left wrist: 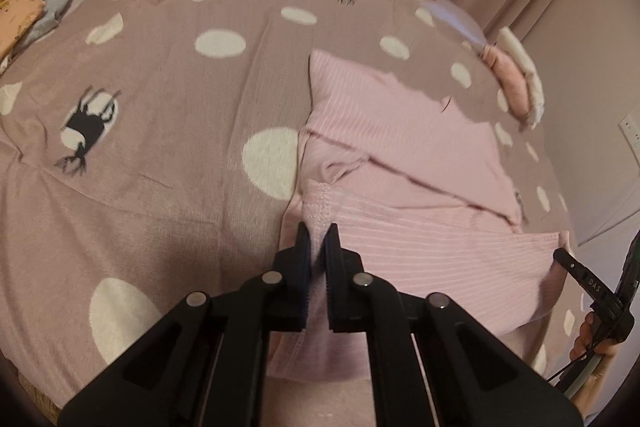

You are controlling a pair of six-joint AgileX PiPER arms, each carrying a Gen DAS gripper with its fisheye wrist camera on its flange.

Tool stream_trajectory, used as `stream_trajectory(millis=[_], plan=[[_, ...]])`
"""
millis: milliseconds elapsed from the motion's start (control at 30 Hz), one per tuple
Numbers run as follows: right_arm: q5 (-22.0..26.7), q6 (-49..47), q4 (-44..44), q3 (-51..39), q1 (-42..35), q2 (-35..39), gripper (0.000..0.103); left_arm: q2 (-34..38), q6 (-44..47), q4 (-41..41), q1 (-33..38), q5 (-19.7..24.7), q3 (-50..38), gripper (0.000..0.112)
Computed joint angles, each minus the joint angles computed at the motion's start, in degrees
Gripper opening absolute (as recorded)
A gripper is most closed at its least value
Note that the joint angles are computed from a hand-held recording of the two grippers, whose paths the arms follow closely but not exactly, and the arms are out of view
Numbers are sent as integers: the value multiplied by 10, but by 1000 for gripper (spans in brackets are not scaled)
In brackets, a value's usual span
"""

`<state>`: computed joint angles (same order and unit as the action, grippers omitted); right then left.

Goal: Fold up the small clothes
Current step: 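Grasp the shirt hem with both grippers and lift it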

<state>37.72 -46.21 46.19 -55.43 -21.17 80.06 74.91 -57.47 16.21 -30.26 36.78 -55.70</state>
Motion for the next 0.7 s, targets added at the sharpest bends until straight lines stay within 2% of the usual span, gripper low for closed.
stream_trajectory(millis=[133, 700], plan=[[17, -23, 32, -1, -17, -22, 6, -22, -51, 55, -27, 21, -13, 5], [48, -68, 112, -39, -45, -41, 6, -58, -106, 131, -54, 49, -67, 5]])
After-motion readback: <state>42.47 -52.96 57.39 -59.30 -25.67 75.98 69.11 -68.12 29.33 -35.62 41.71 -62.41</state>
